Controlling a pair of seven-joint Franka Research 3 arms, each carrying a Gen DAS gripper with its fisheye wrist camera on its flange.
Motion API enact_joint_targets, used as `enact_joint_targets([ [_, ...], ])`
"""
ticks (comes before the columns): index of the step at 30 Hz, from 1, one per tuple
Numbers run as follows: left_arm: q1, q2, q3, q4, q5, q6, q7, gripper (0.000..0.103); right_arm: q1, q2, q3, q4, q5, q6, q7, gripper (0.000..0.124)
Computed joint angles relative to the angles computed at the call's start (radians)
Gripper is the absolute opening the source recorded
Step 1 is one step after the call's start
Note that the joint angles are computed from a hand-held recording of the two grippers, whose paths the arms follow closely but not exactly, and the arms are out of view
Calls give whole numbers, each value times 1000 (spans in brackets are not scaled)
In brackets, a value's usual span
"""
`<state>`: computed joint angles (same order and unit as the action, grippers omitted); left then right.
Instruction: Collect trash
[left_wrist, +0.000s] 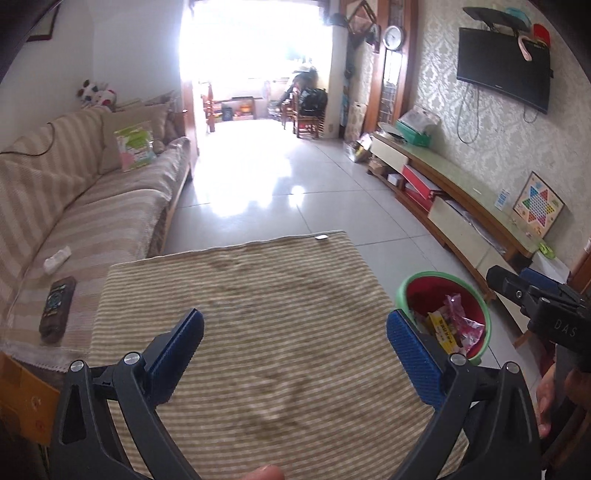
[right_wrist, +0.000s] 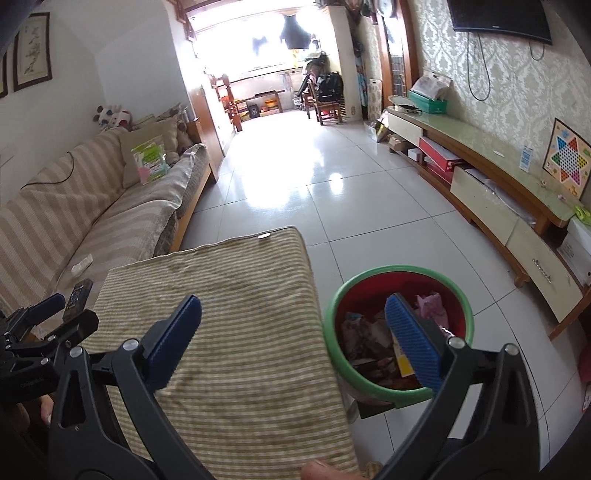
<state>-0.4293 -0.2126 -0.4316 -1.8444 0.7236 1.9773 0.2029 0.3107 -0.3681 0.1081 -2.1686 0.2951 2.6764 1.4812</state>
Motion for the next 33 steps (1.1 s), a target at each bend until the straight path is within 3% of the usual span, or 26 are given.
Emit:
enact_joint_targets([
  [6, 2, -179, -45, -135, -2, -129, -49, 95, 47, -47, 65, -14, -37, -4, 15, 98],
  [12, 9, -282, -87, -185, -30, -197, -80, 95, 84, -96, 99, -29, -69, -6, 28, 98],
  [21, 18, -304, -141, -172, -25, -247, -139, 95, 103, -156, 129, -49, -108, -13, 51, 98],
  [24, 24, -297, -172, -153, 5, -297, -140, 95, 111, -173, 127, -61, -110, -11, 47, 98],
  [33, 17, -287, -195, -112, 36, -403, -154, 95, 132, -200, 114, -90, -75, 18, 34, 98],
])
